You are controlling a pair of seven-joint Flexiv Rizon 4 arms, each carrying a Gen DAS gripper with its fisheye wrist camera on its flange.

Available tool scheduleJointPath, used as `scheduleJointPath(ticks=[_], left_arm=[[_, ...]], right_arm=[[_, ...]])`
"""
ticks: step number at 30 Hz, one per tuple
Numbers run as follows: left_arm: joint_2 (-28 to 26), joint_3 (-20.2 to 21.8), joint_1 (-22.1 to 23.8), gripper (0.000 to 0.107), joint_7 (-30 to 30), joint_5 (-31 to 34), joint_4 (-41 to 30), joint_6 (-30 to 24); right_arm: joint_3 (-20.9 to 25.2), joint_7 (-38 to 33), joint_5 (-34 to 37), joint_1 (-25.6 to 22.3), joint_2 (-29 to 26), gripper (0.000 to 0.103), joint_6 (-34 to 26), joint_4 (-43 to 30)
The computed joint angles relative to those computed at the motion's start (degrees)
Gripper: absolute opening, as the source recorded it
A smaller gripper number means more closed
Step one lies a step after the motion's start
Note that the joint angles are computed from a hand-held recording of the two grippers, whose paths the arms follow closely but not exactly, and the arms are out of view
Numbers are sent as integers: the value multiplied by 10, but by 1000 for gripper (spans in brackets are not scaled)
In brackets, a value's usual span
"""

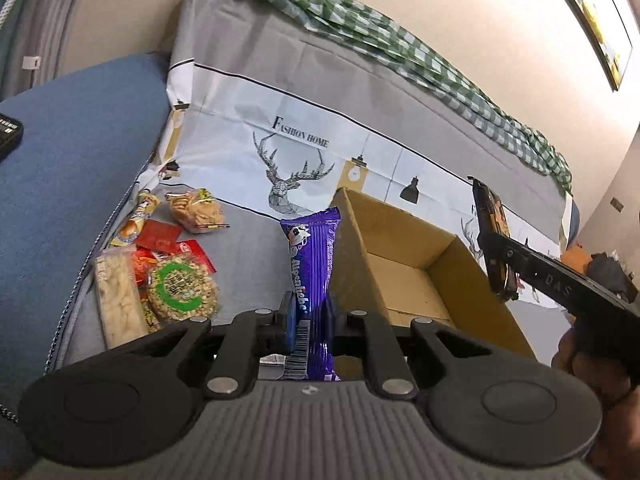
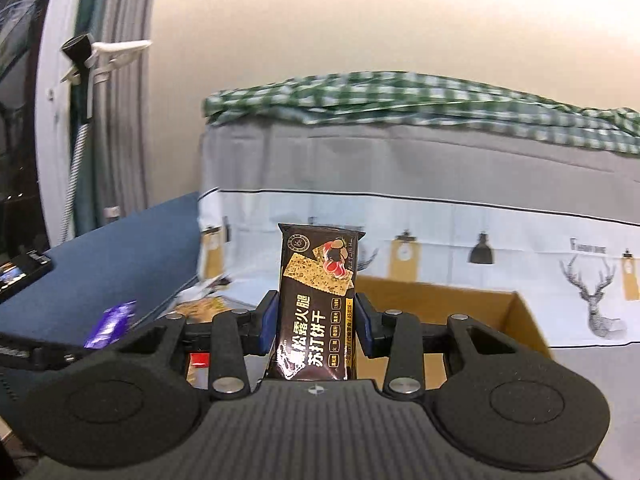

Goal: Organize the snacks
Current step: 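Lift the purple bar with the left tool while the right tool carries the cracker packet over the box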

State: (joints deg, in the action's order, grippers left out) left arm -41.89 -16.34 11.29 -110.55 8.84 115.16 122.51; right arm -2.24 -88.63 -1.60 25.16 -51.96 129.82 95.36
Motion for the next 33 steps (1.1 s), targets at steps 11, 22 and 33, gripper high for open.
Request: scheduleJointPath(ticks=[11, 22, 33], left_arm=[[-9, 30, -72, 15, 48, -35, -42, 0], [-71, -40, -85, 15, 104, -5, -207, -39], [-152, -89, -74, 15, 156, 20, -273, -78]], right_arm=[[-6, 29, 39, -29, -12, 41, 30, 7], [-23, 44, 81, -37, -2, 41, 12, 10], [-75, 39, 142, 2, -7, 41, -45, -5]])
